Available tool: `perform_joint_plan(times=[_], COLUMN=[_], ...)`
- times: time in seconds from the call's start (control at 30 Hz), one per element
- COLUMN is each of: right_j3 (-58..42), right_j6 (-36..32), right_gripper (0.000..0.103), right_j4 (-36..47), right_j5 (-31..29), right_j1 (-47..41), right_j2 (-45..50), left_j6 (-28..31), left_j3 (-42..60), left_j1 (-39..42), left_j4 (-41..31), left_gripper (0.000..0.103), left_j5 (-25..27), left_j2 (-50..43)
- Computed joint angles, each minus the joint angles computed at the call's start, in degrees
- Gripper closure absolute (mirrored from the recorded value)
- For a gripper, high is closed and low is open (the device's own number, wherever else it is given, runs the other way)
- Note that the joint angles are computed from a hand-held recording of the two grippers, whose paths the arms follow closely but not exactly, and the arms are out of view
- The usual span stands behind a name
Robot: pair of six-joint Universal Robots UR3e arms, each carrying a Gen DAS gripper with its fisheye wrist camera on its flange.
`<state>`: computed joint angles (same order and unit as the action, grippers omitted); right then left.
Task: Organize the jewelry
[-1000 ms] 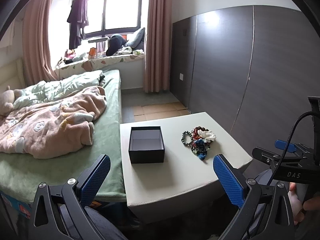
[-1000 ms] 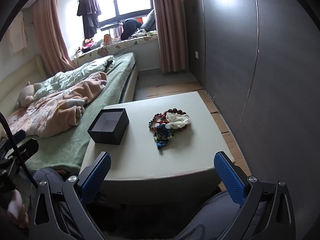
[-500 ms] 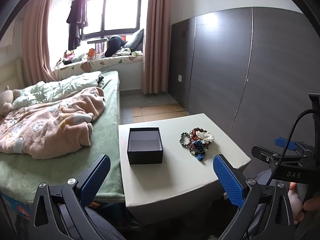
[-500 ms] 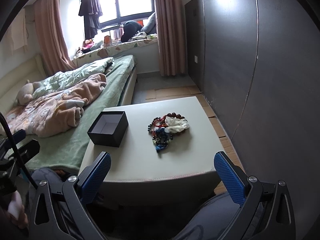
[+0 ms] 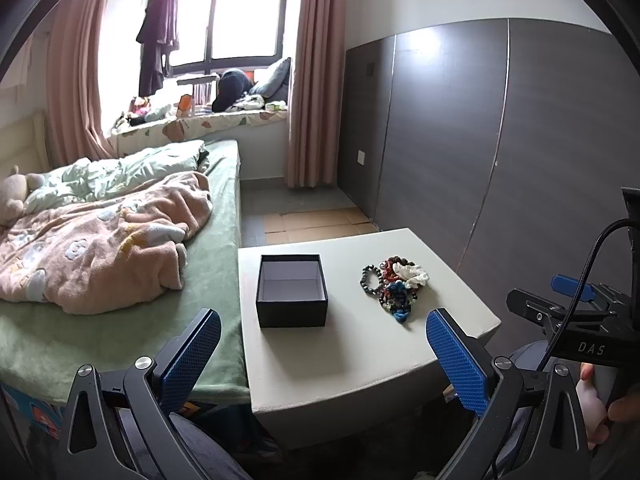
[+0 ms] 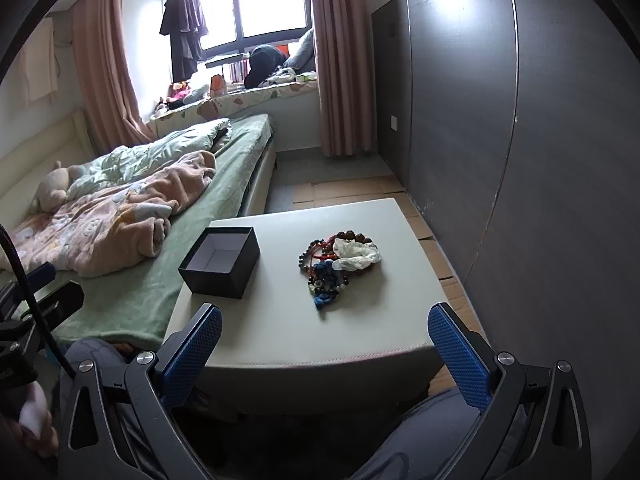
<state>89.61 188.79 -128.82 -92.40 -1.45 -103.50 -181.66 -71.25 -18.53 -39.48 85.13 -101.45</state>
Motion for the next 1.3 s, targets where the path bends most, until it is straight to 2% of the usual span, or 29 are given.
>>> perform_joint_plan(times=[0.1, 0.93, 1.3], right_j3=[0.0, 2.0, 3.2], right_j6=[0.0, 0.1, -3.4], right_gripper=[0.0, 0.0, 0.0], right_j4=[0.2, -0.8, -0.9], right_j5=[0.1, 1.3, 7.3], right_j1=[0.0, -1.4, -6.1], right_j2=[-0.1, -2.0, -3.1], left_j6=[0.7, 0.3, 2.0], left_j3=[-2.6, -3.2, 4.8], left_j1=[1.5, 1.5, 0.6], left_j4=[0.5, 0.6, -1.7], left_gripper=[0.001, 0.0, 0.0], left_j5=[-1.8, -2.4, -3.4], left_j2=[2.0, 2.7, -4.8])
